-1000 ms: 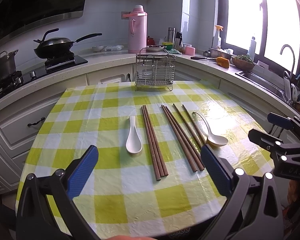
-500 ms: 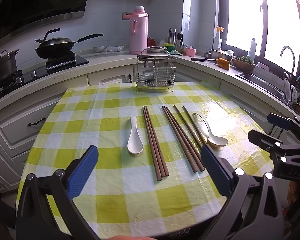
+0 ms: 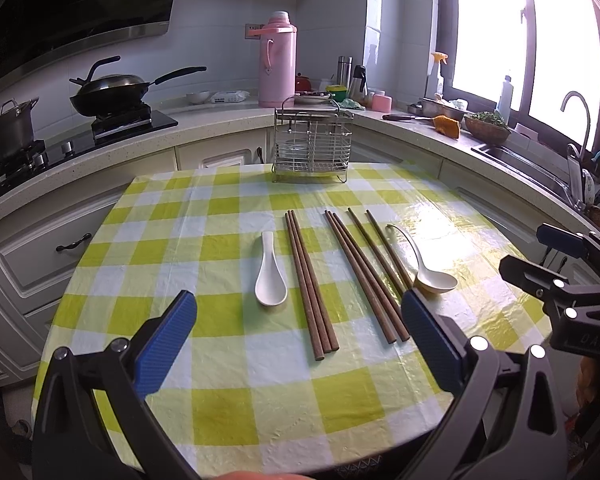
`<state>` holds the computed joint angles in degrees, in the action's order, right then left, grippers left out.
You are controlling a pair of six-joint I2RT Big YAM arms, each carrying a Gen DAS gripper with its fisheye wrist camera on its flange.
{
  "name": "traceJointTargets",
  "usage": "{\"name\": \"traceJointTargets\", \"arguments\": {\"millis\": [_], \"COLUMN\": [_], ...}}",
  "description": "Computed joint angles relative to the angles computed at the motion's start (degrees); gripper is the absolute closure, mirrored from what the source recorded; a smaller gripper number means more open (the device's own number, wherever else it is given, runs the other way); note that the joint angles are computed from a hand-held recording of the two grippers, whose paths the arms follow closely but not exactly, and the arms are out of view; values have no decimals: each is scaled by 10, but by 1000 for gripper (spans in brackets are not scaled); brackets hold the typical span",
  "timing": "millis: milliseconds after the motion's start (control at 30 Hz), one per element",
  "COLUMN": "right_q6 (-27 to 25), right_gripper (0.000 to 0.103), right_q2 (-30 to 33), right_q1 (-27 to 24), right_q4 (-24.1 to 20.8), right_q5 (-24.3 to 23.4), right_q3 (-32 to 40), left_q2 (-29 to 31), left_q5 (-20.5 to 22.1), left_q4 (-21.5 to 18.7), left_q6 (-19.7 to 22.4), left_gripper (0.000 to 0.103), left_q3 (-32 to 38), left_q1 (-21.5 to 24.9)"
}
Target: Organize utensils
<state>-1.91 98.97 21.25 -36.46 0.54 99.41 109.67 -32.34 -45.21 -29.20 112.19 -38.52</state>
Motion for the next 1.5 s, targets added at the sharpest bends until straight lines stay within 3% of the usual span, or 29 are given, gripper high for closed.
{"name": "traceJointTargets", "arguments": {"millis": [1300, 1500], "right_q6": [-6, 7], "right_gripper": [18, 18], "right_q2": [-1, 20], "right_q1": [-2, -10], "right_q4": [6, -3], "right_q5": [0, -1], "right_q3": [-6, 6], "left_q2": [2, 11], "left_q5": [-2, 8], "left_q4": [-1, 1], "left_q6": [2, -3], "left_gripper": [4, 4], "left_q3": [0, -5], "left_q1": [0, 8]}}
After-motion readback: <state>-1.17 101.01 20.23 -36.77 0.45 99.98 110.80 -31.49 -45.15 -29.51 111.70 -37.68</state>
